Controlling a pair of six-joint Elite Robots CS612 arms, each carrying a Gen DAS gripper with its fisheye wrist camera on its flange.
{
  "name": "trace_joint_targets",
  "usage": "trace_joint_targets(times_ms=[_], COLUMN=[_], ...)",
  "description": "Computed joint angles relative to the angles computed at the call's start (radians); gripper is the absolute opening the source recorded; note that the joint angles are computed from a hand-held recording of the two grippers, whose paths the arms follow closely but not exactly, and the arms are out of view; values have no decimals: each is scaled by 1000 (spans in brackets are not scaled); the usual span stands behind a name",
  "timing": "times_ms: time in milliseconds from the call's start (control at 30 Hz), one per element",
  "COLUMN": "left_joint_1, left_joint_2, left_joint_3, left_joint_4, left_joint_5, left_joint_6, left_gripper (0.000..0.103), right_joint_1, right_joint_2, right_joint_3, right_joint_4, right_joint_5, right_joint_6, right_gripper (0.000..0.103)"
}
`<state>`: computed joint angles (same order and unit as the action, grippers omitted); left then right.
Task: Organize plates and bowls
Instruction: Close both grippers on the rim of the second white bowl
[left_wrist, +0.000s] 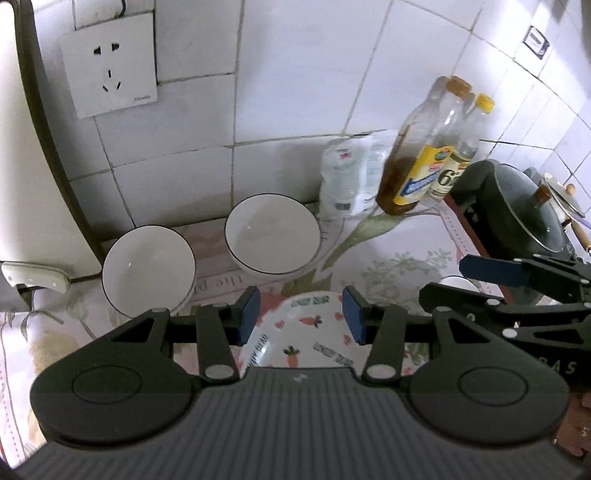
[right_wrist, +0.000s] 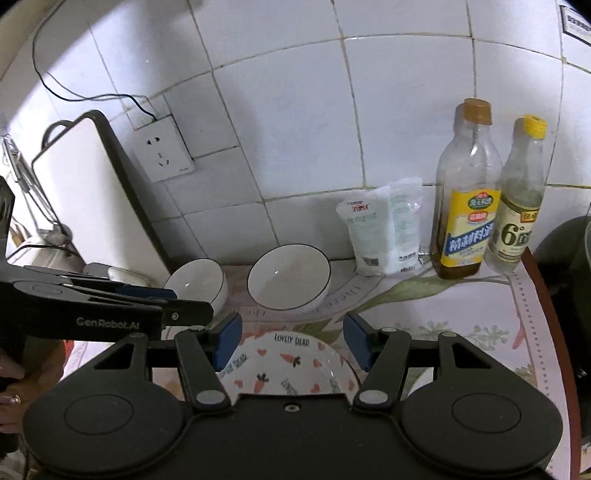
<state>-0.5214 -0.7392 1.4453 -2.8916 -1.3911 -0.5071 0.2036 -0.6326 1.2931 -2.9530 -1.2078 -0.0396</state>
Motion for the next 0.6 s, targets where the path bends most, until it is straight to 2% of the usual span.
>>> trace_joint_targets(times_ms=[300,600], left_joint_1=[41,64], left_joint_2=[83,187], left_joint_3=[-85,-249], left_joint_4=[-4,125], left_joint_5=[-18,-1], left_joint_6=[13,76], left_gripper=[48,48], right_joint_1=[10,21], right_joint_2=[110,235], right_joint_3=[-117,-294], right_joint_4=[-39,70], right_joint_5=[9,-9], right_joint_6=[77,216], right_gripper=[66,64])
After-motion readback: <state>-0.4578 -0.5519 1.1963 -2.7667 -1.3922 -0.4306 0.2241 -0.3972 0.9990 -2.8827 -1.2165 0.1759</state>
